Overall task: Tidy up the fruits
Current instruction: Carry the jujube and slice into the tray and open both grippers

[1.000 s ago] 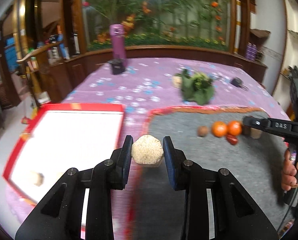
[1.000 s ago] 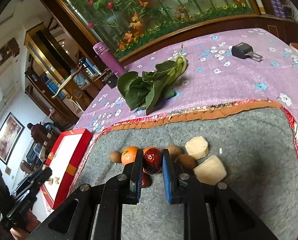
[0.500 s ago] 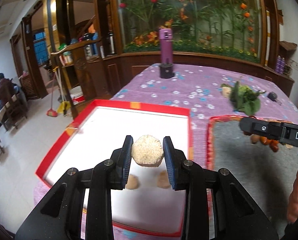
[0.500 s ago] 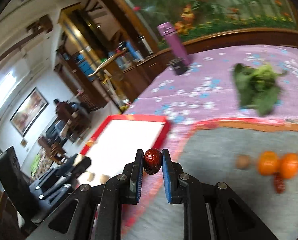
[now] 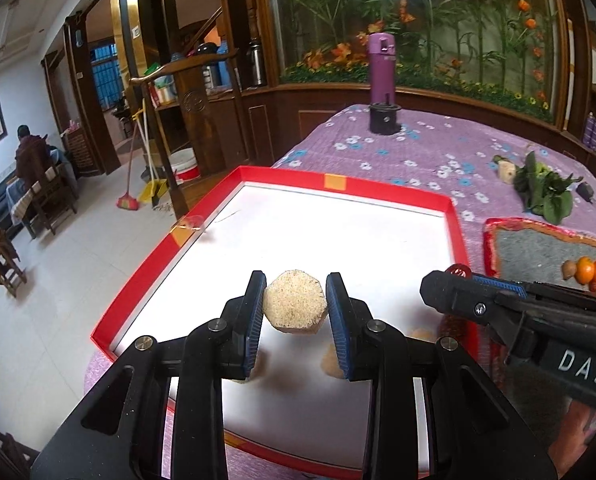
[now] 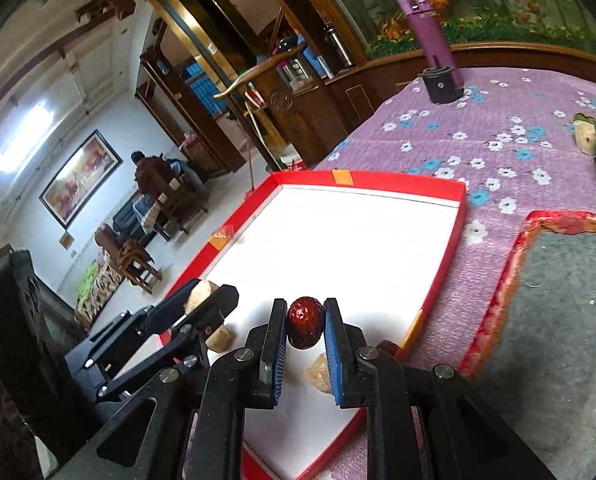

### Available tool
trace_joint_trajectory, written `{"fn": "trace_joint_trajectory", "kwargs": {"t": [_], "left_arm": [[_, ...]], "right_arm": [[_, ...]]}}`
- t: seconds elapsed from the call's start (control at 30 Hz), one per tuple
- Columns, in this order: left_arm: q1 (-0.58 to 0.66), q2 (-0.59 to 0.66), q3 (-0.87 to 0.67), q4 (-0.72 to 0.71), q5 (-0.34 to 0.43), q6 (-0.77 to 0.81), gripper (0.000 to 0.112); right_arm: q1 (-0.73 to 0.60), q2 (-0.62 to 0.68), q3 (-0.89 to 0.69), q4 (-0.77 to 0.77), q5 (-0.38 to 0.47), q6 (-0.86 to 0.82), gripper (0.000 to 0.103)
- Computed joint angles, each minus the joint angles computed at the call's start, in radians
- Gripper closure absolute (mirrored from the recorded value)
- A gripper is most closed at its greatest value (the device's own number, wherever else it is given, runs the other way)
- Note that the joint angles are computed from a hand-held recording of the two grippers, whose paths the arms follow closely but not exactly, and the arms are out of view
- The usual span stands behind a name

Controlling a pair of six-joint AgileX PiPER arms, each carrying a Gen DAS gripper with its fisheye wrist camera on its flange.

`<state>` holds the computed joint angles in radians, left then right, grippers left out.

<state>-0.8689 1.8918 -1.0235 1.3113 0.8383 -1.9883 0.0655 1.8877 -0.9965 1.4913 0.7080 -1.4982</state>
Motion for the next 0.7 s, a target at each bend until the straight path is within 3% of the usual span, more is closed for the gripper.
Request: {"fn": "trace_joint_trajectory", "kwargs": {"t": [0.17,0.27,0.33,0.43,0.7], "left_arm": [[0.015,0.025,-0.017,-0.038,0.025,0.029,0.082],[0.018,0.042,-0.038,-0.081,0.042,0.075,0.081],[0.015,0.043,-0.042,-0.094,0.044,0.077,0.080],[0.001,0.036,-0.046,-0.102,0.063,0.076,0.076],[-0.063,0.027,-0.090,-0.126,0.143,0.114,0.076]], "right_arm": [[0.018,0.040,-0.037,-0.028,-0.030,0.033,0.085],[0.001,0.056,-0.061,-0.058,-0.022,0.068,0.075],[-0.024,0.046,-0.040,-0.002,0.002,0.018,0.063],[-0.069,0.025,0.000,0.097,0.043,-0.075,0.057],[-0.165,0.010,0.018,0.110,0.147,-0.051,0.056]]}}
